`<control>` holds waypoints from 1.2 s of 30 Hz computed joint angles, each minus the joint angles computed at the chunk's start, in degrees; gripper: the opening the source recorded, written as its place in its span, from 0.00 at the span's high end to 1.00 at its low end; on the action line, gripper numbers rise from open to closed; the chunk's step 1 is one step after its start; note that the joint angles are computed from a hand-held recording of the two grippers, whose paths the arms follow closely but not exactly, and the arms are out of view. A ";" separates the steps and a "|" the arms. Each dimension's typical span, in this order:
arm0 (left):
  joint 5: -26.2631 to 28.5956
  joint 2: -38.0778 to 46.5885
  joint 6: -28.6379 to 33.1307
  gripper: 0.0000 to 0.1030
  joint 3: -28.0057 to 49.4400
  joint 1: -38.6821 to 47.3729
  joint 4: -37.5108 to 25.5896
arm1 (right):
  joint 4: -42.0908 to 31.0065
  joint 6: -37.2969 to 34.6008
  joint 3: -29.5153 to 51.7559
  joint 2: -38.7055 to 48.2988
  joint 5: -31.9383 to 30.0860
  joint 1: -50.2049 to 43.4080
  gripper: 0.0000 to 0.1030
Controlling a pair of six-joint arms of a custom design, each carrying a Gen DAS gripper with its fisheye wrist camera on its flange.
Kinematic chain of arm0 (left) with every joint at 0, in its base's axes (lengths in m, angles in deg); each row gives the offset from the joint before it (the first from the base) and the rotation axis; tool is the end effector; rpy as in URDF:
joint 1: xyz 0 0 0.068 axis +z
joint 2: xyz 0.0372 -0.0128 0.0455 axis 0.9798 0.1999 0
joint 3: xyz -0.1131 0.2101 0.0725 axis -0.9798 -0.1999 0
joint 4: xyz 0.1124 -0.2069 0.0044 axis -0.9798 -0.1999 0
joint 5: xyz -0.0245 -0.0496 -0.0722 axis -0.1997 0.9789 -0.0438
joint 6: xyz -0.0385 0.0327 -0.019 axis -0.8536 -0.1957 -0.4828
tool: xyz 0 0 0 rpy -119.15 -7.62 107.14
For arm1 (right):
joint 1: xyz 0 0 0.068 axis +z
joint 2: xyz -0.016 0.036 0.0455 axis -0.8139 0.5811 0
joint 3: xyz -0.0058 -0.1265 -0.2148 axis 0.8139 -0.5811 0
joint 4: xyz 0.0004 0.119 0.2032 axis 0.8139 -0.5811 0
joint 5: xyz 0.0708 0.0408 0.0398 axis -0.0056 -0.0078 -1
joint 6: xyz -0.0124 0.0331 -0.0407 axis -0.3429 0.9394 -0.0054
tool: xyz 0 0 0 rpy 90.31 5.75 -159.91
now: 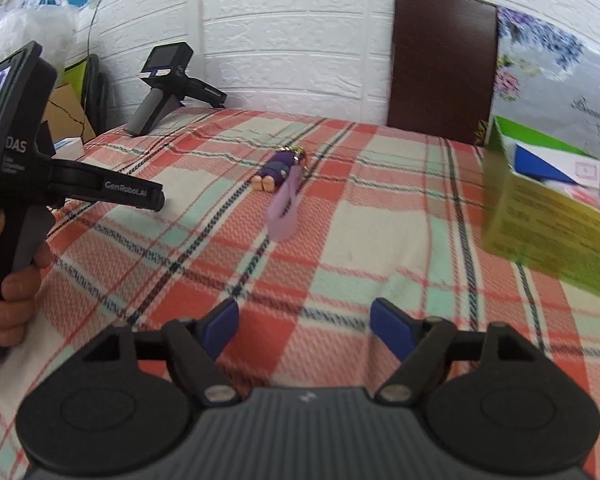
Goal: Organize objects
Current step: 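Move the left gripper toward the purple figure keychain, then grasp the purple figure keychain with the left gripper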
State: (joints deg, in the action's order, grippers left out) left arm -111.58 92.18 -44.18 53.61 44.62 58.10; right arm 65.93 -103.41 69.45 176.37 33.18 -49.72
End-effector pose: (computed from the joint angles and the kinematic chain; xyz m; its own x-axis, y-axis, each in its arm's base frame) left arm 0.2779 -0.1533 0.1124 -0.5275 -0.2796 -0.8022 -0.5722 0.8149 0.0922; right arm 0.3563 0.0433 0.1117 -0.5014 -0.3532 -0.7898 -0.5618 0.8272 -0.0132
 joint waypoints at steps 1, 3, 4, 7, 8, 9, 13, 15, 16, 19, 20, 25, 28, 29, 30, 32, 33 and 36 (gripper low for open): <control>-0.28 -0.06 0.71 0.10 -0.89 0.75 1.76 | -0.54 -0.35 1.79 1.27 -0.29 0.64 0.27; 0.76 -0.98 2.24 0.07 -3.79 2.59 7.09 | -1.21 0.23 5.53 3.87 0.02 2.39 0.28; 1.85 -1.59 2.54 0.05 -5.21 3.55 9.50 | -1.54 0.35 7.82 5.49 0.38 3.26 0.28; 5.55 -3.51 2.12 0.00 -9.01 6.18 15.19 | -3.70 1.77 15.87 10.75 0.99 5.33 0.29; 6.05 -3.71 1.81 0.00 -9.52 6.54 15.97 | -4.84 2.39 18.69 12.46 1.19 5.84 0.29; 5.93 -3.45 1.58 0.00 -9.39 6.46 16.10 | -5.70 3.08 21.22 14.00 1.37 6.32 0.28; 4.72 -2.27 1.20 0.00 -8.13 5.79 14.99 | -10.40 5.05 32.20 20.08 2.04 7.85 0.28; 4.70 -2.24 1.52 0.00 -8.16 5.90 15.14 | -12.59 5.61 36.95 22.69 2.04 8.69 0.25; 4.43 -2.09 1.47 0.00 -8.00 5.82 14.87 | -13.18 5.57 38.73 23.74 2.21 9.13 0.25; 3.97 -2.01 1.48 0.00 -7.99 5.76 14.58 | -14.53 6.11 42.59 25.97 2.85 10.13 0.28; 3.89 -2.00 1.43 0.00 -7.99 5.74 14.51 | -14.51 6.24 42.82 26.13 3.09 10.37 0.31; 3.18 -1.55 1.30 0.00 -7.37 5.47 13.65 | -11.11 5.36 37.86 23.76 1.32 9.34 0.58; 2.52 -1.10 1.05 0.00 -6.76 5.12 12.82 | -8.81 5.37 33.05 21.25 0.27 8.15 0.59; 2.32 -0.97 0.98 0.00 -6.56 5.00 12.55 | -8.30 5.15 31.38 20.31 -0.45 7.56 0.59; 2.14 -0.82 0.91 0.00 -6.34 4.90 12.27 | -7.79 4.84 29.50 19.22 -0.97 6.99 0.59; 1.86 -0.66 0.94 0.00 -6.04 4.81 11.86 | -6.57 3.74 25.30 16.76 -1.64 5.84 0.64; 1.60 -0.53 0.73 0.00 -5.80 4.64 11.42 | -6.27 2.95 23.35 15.52 -1.99 5.20 0.69; 0.92 -0.21 0.54 0.00 -5.11 4.33 10.33 | -4.32 -0.09 16.26 11.13 -3.05 2.82 0.78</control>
State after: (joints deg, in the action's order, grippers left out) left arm -110.66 91.97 -43.63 48.50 48.95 68.43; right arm 61.61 -103.50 85.71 187.50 30.13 -46.90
